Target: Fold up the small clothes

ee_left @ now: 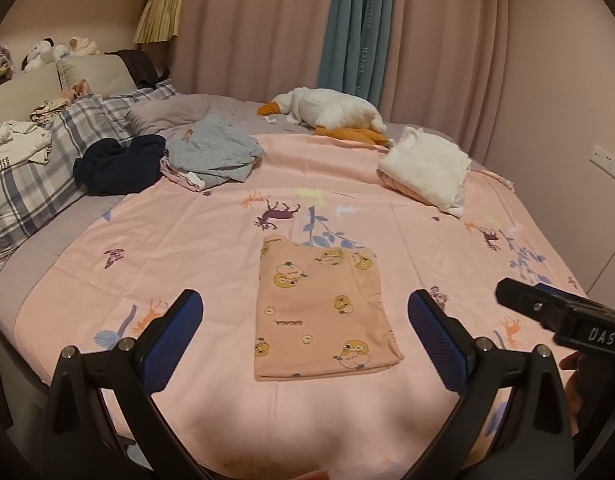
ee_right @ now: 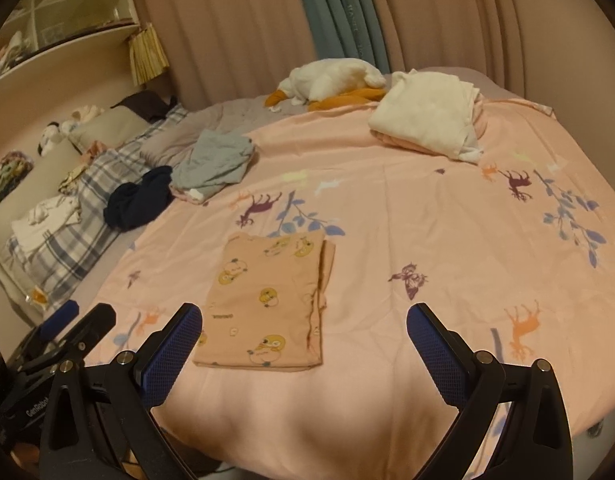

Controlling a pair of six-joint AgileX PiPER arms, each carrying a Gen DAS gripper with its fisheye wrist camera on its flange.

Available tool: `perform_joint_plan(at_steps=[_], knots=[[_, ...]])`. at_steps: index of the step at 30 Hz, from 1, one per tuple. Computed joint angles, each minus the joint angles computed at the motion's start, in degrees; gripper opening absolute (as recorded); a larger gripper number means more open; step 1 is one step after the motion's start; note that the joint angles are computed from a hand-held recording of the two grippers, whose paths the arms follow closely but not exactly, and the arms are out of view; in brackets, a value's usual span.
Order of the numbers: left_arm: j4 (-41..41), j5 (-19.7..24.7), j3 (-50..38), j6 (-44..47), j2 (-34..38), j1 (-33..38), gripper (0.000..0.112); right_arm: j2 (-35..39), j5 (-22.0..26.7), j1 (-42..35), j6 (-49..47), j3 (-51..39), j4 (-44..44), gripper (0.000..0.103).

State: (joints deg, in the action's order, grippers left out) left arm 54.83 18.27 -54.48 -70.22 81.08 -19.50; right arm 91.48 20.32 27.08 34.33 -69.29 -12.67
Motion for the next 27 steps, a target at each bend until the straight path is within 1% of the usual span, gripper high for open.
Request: perform_joint_plan(at_steps=[2, 4, 6, 8, 11, 13, 20, 24, 27], knots=[[-0.2, -0.8, 0.4, 0.3, -0.4, 0.1, 0.102, 0.0, 0.8, 0.8, 1.3, -0.3, -1.8, 0.101], [1.2, 0.4, 0.2, -0.4, -0.2, -0.5, 0.102, 0.0, 1.6, 1.9, 4.3, -0.5, -5.4, 0.101], [5.6, 1.9, 0.2, -4.7, 0.0, -1.3, 0.102, -0.1, 2.0, 3.1, 6.8, -0.3, -8.7, 0.101], [8.2, 1.8, 0.6, -7.9, -0.1, -1.4, 0.102, 0.0, 2.2, 3.5, 6.8, -0.5, -8.8, 0.101], [6.1, 0.0, 0.7, -5.9, -0.1, -0.4, 0.102, 0.6, 2.5, 3.6, 6.6, -1.2, -8.3, 0.101], [4.5, -0.4, 0.4, -4.4, 0.3, -0.1, 0.102, 1.1, 3.3, 4.1, 8.5, -1.7, -10.3, 0.101], [4.9, 0.0, 0.1, -5.1, 0.8, -0.3, 0.102, 1.3, 5.6, 5.7, 15.1, -2.0, -16.4, 0.101], [7.3, 2.6, -0.6, -7.6, 1.6, -1.7, 0.102, 0.5, 4.8, 5.3, 14.6, -1.0, -15.7, 0.101], [8.7, 2.9, -0.6, -8.9, 1.8, -2.3, 0.102, 0.6, 4.8, 4.9, 13.5, -1.1, -14.6, 0.101]])
